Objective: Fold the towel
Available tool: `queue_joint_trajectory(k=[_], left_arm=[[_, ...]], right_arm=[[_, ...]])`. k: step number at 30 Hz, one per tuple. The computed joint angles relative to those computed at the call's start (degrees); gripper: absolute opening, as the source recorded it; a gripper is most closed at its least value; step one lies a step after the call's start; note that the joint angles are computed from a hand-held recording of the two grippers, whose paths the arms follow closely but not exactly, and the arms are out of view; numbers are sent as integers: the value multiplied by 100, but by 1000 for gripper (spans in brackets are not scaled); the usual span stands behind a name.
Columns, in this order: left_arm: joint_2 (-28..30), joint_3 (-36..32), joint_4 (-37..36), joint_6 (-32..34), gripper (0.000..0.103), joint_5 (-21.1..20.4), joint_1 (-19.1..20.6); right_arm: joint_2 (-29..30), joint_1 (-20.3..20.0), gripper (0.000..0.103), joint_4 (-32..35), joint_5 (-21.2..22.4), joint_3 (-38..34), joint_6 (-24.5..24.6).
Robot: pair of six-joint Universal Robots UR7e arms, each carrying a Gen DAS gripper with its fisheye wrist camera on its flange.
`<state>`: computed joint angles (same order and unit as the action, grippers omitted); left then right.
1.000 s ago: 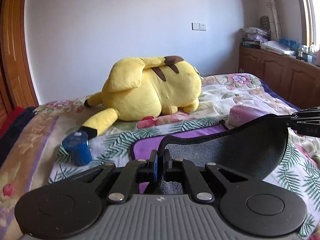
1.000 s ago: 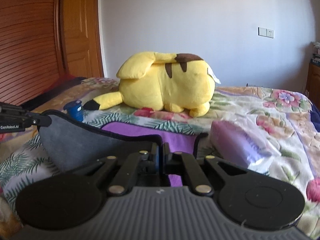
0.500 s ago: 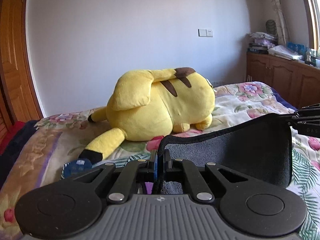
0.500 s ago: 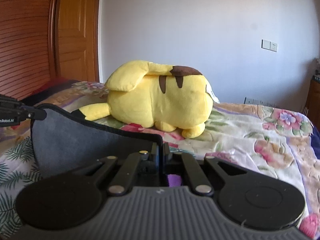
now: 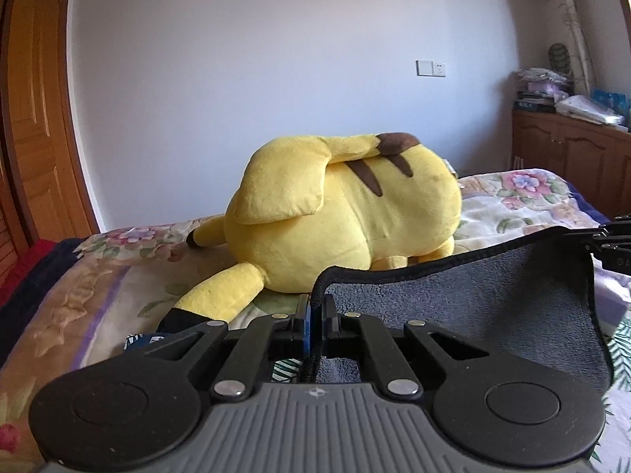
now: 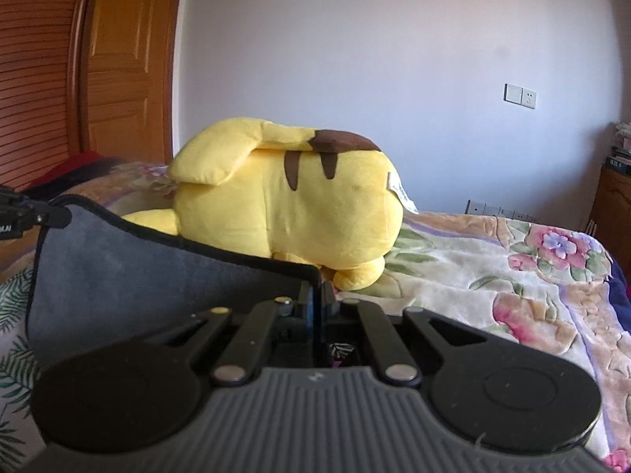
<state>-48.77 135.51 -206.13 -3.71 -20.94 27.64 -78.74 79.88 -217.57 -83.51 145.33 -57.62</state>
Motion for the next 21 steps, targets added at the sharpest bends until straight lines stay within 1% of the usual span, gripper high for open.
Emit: queue_joint_trajectory(k=[8, 10, 13, 17, 18, 20, 21], left_arm=[[393, -353, -352, 740, 5, -211, 511], [474, -435, -364, 768, 5, -281, 652], [561, -517, -257, 615, 5, -425, 851], [730, -572, -253, 579, 5, -420, 981], [739, -580, -211, 539, 6, -436, 1012], [732, -581, 26, 365, 12, -421, 1051], [714, -588, 218, 267, 21, -379, 1059]], right_arm=[[594, -60, 4, -242, -200, -296, 36], [731, -95, 4, -239, -270, -379, 41], [884, -122, 4, -140, -383, -489, 89], [1049, -176, 4, -94, -486, -561, 20], [1076, -190, 4, -96, -494, -565, -4], [1103, -214, 5, -47, -502, -585, 18], [1119, -215, 5, -36, -544, -591, 45]])
